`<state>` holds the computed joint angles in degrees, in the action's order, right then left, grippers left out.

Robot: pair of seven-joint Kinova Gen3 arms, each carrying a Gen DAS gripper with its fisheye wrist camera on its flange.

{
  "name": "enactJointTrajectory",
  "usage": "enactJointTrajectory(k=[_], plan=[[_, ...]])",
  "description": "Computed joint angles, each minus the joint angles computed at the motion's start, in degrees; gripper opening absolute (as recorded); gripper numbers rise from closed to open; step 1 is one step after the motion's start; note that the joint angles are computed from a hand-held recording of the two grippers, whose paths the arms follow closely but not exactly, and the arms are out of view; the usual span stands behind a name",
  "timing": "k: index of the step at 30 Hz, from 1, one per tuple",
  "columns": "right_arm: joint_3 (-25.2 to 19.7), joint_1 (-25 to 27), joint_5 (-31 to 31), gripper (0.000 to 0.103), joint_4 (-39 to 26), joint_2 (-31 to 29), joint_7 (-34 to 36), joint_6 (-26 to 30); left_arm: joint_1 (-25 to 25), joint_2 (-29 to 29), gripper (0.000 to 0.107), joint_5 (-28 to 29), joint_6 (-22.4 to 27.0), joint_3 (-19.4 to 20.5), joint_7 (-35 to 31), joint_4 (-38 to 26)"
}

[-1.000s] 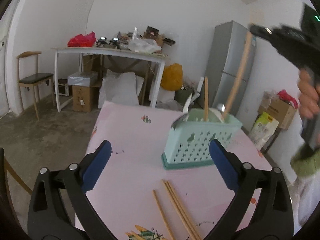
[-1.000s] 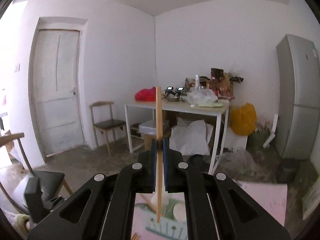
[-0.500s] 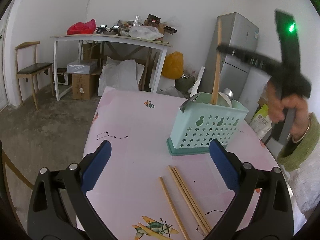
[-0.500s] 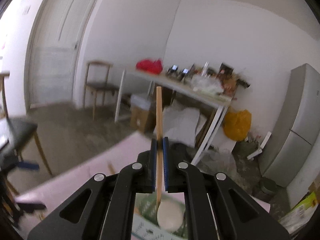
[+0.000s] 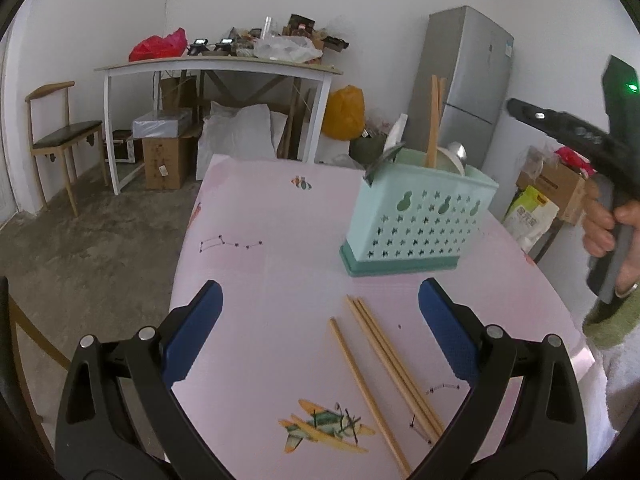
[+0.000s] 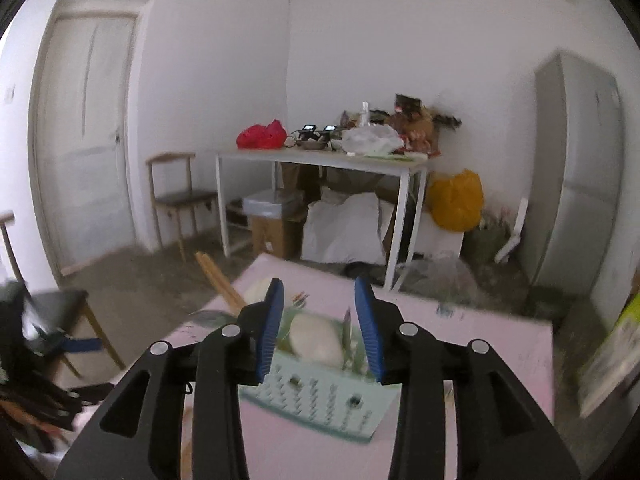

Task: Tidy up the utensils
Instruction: 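Open the right tool to drop its chopstick into the mint basket, then lower both tools onto the remaining chopsticks and close each on one chopstick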

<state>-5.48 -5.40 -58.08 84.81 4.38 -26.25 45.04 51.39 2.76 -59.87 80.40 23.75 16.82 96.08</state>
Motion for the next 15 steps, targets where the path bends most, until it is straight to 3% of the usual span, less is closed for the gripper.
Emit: enactJointTrajectory(k=[2,5,9,14,15], plan=[[0.66,1.34,0.46,0.037,0.66,-0.22,-3.80,4.09,0.06,-0.02,0.095,1.17,0.08,0.09,-0.83,-0.09],[3.23,-1.47,5.45,0.037,2.71,-0.41,-10.79,8.28,-0.03,0.06,0.095,3.74,0.10,0.20,-2.23,-0.36],[0.56,-0.73,9.82,0.036,5.71,0.88,-17.75,13.73,0.73,0.34,0.095,5.69,1.46,0.32,-1.27,-0.12],[-1.63,-4.51,15.47,0.028,11.29,1.35,-23.12,13.46,0.62,-0.34,0.094,7.90,0.60,0.37,0.80,1.16],[-1.77,-4.96,16.01,0.025,11.96,1.15,-23.50,12.86,0.70,-0.20,0.089,7.97,0.91,0.54,1.06,1.29]])
